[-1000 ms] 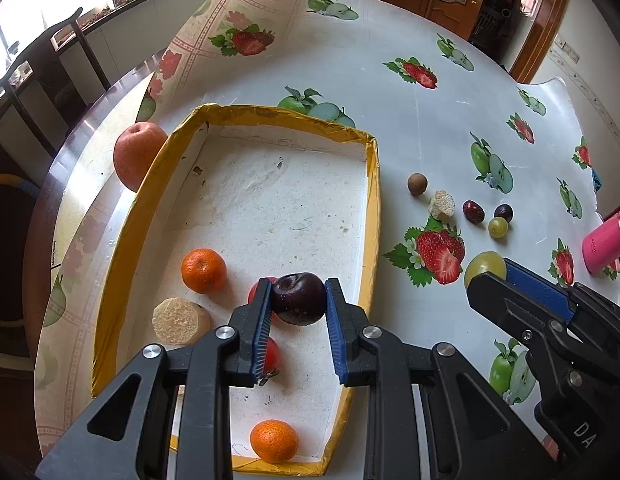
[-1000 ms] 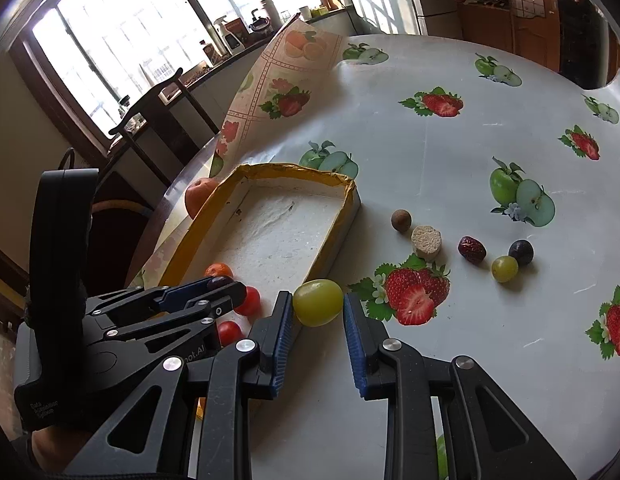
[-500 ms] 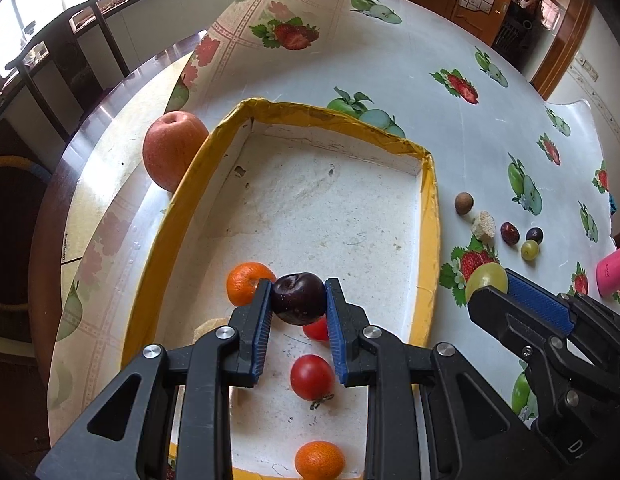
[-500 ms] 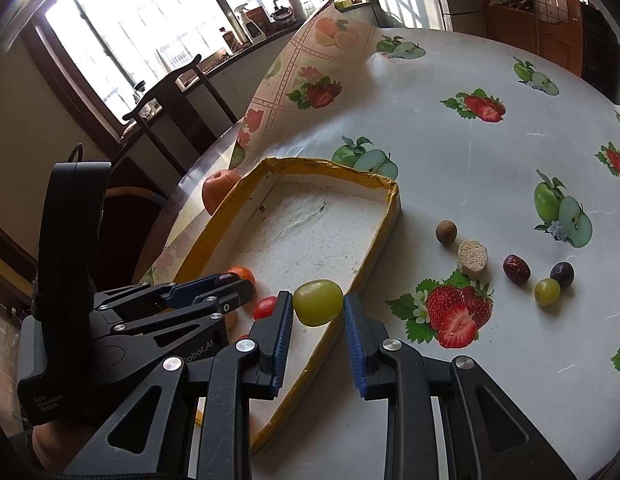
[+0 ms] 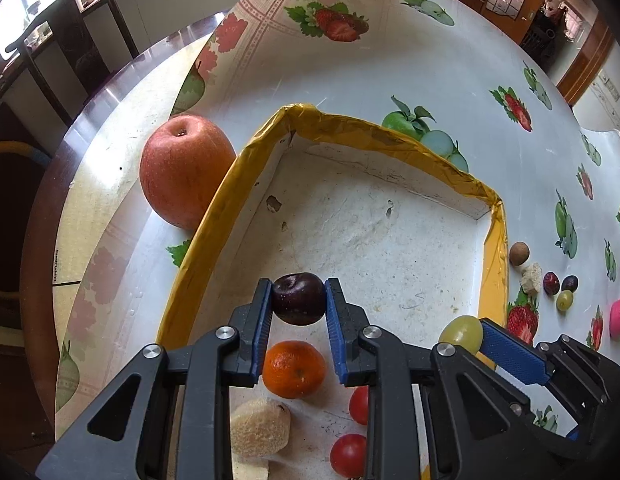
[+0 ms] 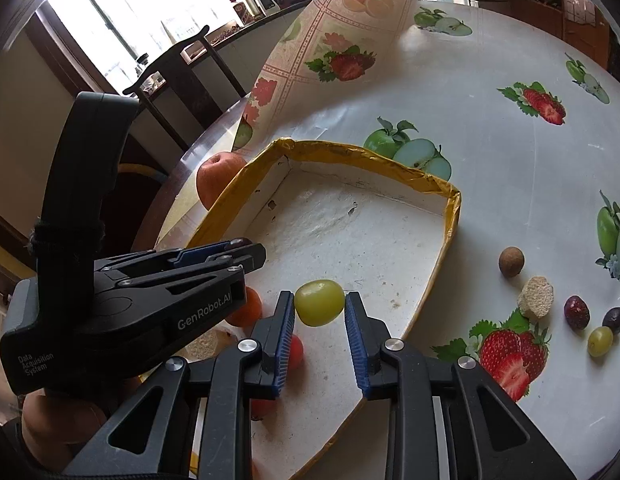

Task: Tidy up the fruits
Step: 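Carry the cherry and grape into the tray and open both tools, then withdraw both open tools from the tray toward the remaining items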

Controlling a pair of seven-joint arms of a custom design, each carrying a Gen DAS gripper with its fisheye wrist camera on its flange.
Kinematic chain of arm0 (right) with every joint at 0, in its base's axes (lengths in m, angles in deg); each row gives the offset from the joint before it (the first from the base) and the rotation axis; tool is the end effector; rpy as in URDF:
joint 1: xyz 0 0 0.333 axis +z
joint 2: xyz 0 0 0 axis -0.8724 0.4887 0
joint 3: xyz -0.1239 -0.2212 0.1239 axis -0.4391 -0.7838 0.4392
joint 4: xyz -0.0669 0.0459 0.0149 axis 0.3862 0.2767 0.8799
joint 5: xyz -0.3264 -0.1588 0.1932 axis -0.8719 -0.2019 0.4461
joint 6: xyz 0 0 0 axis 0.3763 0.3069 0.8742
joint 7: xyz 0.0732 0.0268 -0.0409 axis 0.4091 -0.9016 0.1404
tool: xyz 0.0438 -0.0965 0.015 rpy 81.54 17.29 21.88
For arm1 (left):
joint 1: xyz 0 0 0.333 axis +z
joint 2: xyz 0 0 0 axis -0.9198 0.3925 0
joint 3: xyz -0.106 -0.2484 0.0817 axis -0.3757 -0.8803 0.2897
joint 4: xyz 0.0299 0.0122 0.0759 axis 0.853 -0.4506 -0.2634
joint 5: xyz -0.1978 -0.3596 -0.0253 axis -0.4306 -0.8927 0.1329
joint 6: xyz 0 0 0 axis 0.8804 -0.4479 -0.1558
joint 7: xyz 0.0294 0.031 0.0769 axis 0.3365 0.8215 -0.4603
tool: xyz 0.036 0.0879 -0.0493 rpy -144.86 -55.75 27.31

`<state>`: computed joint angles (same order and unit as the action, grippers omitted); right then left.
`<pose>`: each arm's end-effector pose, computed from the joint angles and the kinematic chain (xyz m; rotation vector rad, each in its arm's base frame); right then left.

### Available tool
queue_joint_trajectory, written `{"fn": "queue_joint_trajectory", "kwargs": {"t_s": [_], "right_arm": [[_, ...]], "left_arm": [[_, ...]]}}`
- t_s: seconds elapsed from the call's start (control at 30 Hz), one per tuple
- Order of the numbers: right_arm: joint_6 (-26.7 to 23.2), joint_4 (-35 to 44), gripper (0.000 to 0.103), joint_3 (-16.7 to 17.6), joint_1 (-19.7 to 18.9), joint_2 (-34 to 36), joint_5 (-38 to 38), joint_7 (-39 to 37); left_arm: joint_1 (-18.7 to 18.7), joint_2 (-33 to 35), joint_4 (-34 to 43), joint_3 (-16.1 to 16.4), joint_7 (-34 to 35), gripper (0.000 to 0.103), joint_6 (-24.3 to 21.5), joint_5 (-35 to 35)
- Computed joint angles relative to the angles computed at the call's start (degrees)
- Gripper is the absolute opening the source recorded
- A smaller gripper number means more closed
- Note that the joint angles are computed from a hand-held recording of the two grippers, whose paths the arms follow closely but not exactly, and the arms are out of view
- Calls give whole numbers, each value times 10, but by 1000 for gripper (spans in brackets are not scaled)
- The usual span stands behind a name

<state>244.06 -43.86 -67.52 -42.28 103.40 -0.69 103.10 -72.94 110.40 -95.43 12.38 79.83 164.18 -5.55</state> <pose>0.6688 0.3426 0.2982 -1.7834 1.7805 -0.1119 0.7302 -0.1163 0.2892 -1.8530 2.2163 -0.4312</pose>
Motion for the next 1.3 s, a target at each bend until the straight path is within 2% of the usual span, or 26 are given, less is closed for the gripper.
{"fn": "queue_joint_trajectory", "kwargs": {"t_s": [0.2, 0.3, 0.37, 0.43, 0.5, 0.57, 0.7, 0.97, 1.3], "right_arm": [[-43, 56, 28, 2, 4, 45, -2, -26], [-64, 82, 28, -1, 8, 65, -1, -34], [-69, 88, 28, -8, 15, 68, -4, -33], [-72, 91, 32, -5, 13, 69, -2, -40], [-72, 89, 34, -5, 14, 68, 0, -42], [-68, 81, 40, -8, 15, 61, 1, -39], [-43, 38, 42, -9, 12, 29, 3, -31], [39, -106, 43, -10, -1, -77, 6, 14], [76, -238, 44, -31, 7, -175, -27, 93]], "left_arm": [[4, 27, 24, -3, 5, 24, -24, -8], [6, 26, 19, -5, 10, 27, -18, -11], [7, 27, 23, -7, 16, 33, -24, -13], [3, 28, 26, -4, 11, 59, -31, -11], [5, 19, 13, -7, 10, 60, -22, -16], [11, 10, 4, -11, 12, 60, -23, -27], [13, -16, -25, -13, 14, 60, -9, -33], [17, -79, -101, -22, 28, 60, 27, -51], [20, -131, -165, -35, 53, 60, 47, -78]]}}
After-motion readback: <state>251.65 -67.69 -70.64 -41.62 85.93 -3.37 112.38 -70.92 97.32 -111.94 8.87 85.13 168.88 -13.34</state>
